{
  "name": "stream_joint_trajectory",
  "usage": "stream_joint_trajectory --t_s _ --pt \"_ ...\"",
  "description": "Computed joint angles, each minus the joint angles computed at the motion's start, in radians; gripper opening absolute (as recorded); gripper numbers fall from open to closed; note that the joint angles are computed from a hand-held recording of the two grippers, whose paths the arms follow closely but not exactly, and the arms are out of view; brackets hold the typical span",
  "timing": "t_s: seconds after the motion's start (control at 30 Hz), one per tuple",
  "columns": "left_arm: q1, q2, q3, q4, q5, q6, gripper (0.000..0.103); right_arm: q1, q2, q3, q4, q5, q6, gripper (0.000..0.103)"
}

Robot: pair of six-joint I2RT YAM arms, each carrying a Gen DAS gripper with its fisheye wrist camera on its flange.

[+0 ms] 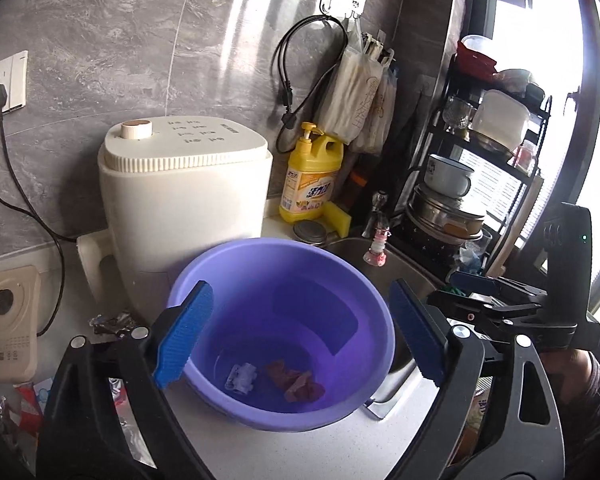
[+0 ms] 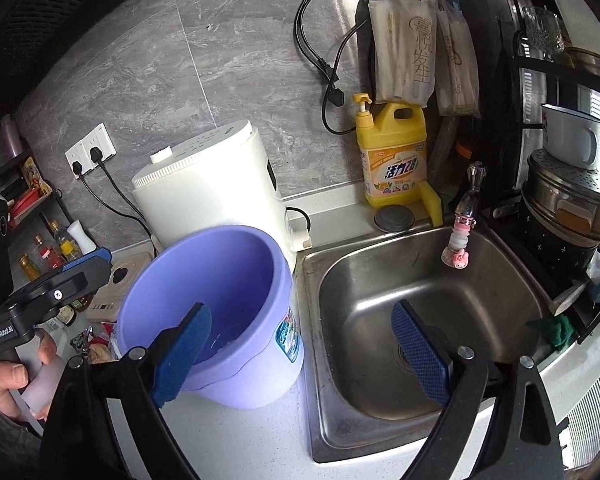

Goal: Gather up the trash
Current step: 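Move both tools back from the bucket to the trash pile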

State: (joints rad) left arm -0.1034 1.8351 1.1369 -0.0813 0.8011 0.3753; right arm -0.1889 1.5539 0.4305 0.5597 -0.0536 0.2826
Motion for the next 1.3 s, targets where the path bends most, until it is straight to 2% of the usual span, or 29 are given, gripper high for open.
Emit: stream_joint_trajectory --t_s 0.07,0.13,0.33,0.53,0.9,1.3 --pt "0.035 0.0 -0.006 0.012 0.008 -0.015 0.097 0.024 0.025 0.012 0.005 -0.003 0.007 0.09" --pt "0.072 0.002 -0.008 0.017 0.018 -0.021 0.097 0.062 0.037 0.029 0.007 0.019 0.011 0.096" --pt "0.169 -0.016 -0.04 0.097 -0.005 -0.047 0.097 0.171 0.058 0.077 0.022 0.073 0.026 0.095" --pt "0.265 -0.018 -0.018 0.082 -0.007 -0.018 0.097 0.288 0.116 0.155 0.012 0.117 0.059 0.095" --pt "0.453 0.052 0.115 -0.074 0.027 0.102 0.097 0.481 0.257 0.358 -0.035 0.19 0.101 0.095" --pt "0.618 0.186 0.276 -0.231 0.015 0.192 0.097 0.635 0.446 0.62 -0.18 0.22 0.116 0.095"
